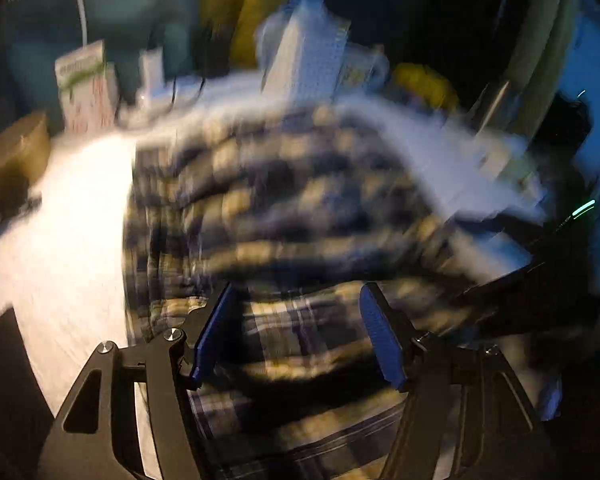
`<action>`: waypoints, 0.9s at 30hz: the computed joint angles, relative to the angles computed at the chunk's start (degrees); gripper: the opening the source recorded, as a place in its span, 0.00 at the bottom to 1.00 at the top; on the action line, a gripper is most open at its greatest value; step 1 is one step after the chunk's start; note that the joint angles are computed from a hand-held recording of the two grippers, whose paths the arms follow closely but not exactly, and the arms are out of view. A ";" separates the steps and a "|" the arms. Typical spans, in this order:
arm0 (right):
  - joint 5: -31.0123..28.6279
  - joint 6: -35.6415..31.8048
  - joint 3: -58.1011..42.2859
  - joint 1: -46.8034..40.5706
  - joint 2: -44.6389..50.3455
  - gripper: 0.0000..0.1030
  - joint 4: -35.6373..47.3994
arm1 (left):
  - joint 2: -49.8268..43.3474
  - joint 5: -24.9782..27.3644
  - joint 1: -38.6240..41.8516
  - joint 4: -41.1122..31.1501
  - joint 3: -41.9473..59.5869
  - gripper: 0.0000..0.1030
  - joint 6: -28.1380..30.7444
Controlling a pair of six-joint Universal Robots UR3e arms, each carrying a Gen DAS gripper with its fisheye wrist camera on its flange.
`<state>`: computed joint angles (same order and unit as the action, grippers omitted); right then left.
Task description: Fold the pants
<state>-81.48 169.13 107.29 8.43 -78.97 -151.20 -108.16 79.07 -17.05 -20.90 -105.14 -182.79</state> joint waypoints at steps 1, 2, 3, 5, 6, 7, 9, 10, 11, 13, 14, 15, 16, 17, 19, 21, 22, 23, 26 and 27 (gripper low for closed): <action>-0.43 -0.49 0.71 0.03 -0.87 0.91 0.24 | -0.33 0.19 -0.08 1.01 -1.08 0.63 -0.19; -1.25 -1.43 1.35 0.22 -1.61 0.91 0.96 | -0.25 0.78 -0.47 2.85 -2.21 0.63 0.04; -1.72 -2.02 2.03 0.31 -2.18 0.91 1.17 | 0.13 2.07 -1.19 3.23 -2.72 0.63 0.70; -2.14 -3.12 4.89 -0.02 -4.55 0.91 0.54 | 1.02 2.56 -1.37 3.02 -3.41 0.63 1.22; -2.26 -3.30 5.65 -0.16 -5.41 0.91 0.67 | 1.42 2.51 -1.18 2.94 -3.74 0.63 1.52; -2.19 -3.67 6.66 -0.43 -6.44 0.91 0.69 | 1.83 2.52 -1.06 2.77 -4.06 0.63 1.97; -2.29 -4.37 8.93 -0.90 -8.76 0.91 0.82 | 2.86 2.93 -1.27 2.40 -4.67 0.63 2.61; -2.18 -4.54 10.05 -1.28 -10.01 0.91 0.95 | 3.70 2.86 -1.15 2.08 -5.13 0.63 2.88; -2.07 -4.67 10.67 -1.55 -10.82 0.91 1.24 | 4.90 2.64 -0.92 1.82 -5.90 0.63 3.17; -1.53 -5.15 12.17 -2.37 -12.89 0.91 2.10 | 7.32 1.84 0.03 1.84 -7.78 0.63 4.20; -0.49 -5.60 12.87 -3.31 -14.36 0.91 3.38 | 8.81 1.45 0.55 1.47 -8.46 0.63 4.78; 0.08 -5.90 13.11 -3.81 -15.18 0.91 4.27 | 10.15 1.79 0.88 1.42 -8.96 0.63 5.15; 0.80 -6.21 13.32 -4.54 -16.25 0.91 5.29 | 11.78 1.95 1.64 1.36 -9.53 0.63 5.70; 1.77 -6.61 13.92 -5.50 -17.78 0.91 5.44 | 13.15 1.04 2.83 0.76 -9.74 0.63 6.14; 3.36 -6.97 14.20 -6.89 -19.47 0.91 5.62 | 14.43 -1.09 5.10 0.17 -9.55 0.63 6.29; 5.35 -6.48 12.79 -8.29 -19.69 0.91 5.84 | 13.94 -1.06 6.80 0.27 -8.04 0.63 6.47; 6.14 -6.12 11.76 -8.77 -19.11 0.91 5.54 | 12.75 0.12 6.89 0.10 -6.33 0.63 6.44; 6.88 -5.66 10.07 -9.05 -17.69 0.91 4.89 | 10.65 1.27 7.05 0.25 -3.84 0.63 6.38; 6.31 -3.97 4.29 -7.59 -11.78 0.91 2.64 | 5.25 0.18 8.45 0.12 2.36 0.63 6.25; 6.38 -3.65 2.32 -7.18 -9.97 0.91 2.39 | 4.07 0.18 8.52 0.00 3.70 0.63 6.17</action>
